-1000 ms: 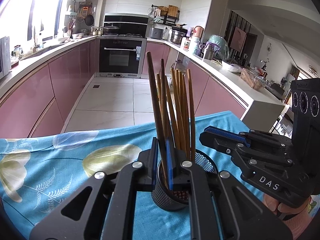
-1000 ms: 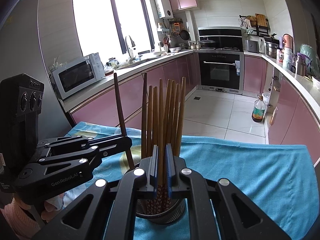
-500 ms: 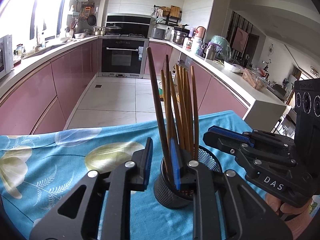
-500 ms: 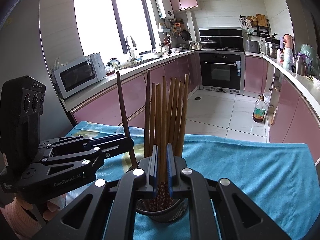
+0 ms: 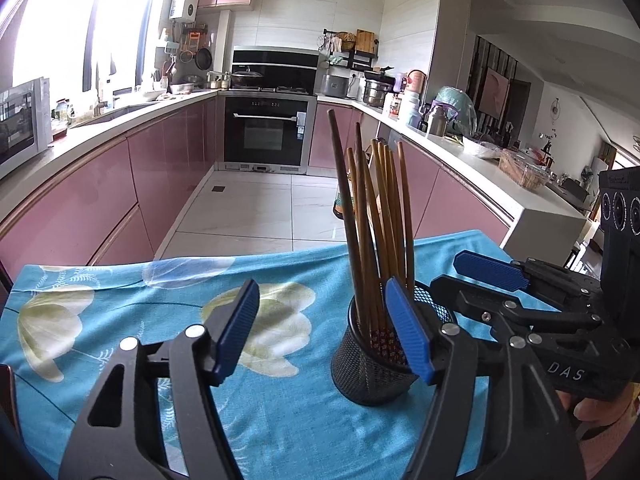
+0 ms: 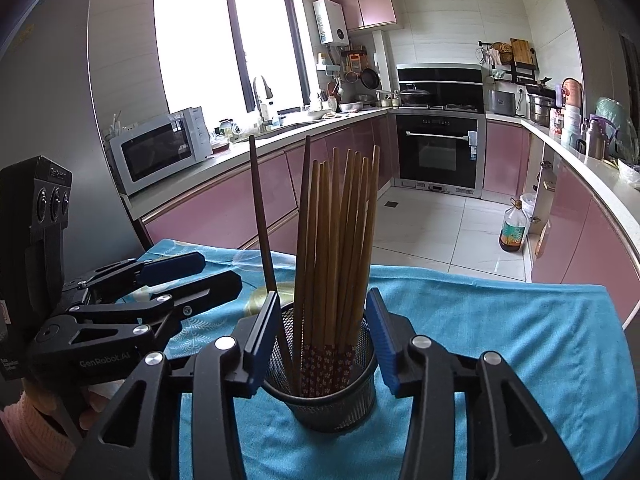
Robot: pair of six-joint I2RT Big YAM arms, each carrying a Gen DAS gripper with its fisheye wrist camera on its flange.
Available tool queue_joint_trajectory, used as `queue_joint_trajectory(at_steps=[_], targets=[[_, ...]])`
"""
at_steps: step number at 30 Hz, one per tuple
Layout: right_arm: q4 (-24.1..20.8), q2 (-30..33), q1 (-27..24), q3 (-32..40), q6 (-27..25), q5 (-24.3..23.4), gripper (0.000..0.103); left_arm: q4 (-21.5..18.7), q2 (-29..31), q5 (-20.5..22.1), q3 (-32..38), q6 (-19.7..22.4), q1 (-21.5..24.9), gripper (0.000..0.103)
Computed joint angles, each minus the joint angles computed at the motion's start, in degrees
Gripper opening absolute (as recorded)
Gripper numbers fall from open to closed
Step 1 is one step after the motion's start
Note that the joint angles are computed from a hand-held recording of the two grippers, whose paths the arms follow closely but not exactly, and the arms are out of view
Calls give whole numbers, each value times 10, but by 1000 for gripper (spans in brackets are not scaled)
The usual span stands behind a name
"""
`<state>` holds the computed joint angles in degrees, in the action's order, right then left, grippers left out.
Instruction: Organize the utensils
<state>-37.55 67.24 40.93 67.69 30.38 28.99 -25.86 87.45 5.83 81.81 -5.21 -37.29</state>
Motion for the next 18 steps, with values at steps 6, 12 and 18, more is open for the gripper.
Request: queue_joint_trajectory(at_steps=[6, 12, 18], targets=[[9, -9, 15, -15, 3, 26, 62, 40, -39, -36, -51, 1, 2, 94], [30, -26, 32, -39, 9, 56, 84, 94, -85, -83, -112, 6, 6, 98], [61, -41, 67, -61, -6, 125, 97, 140, -132, -107, -166, 5, 14, 98]])
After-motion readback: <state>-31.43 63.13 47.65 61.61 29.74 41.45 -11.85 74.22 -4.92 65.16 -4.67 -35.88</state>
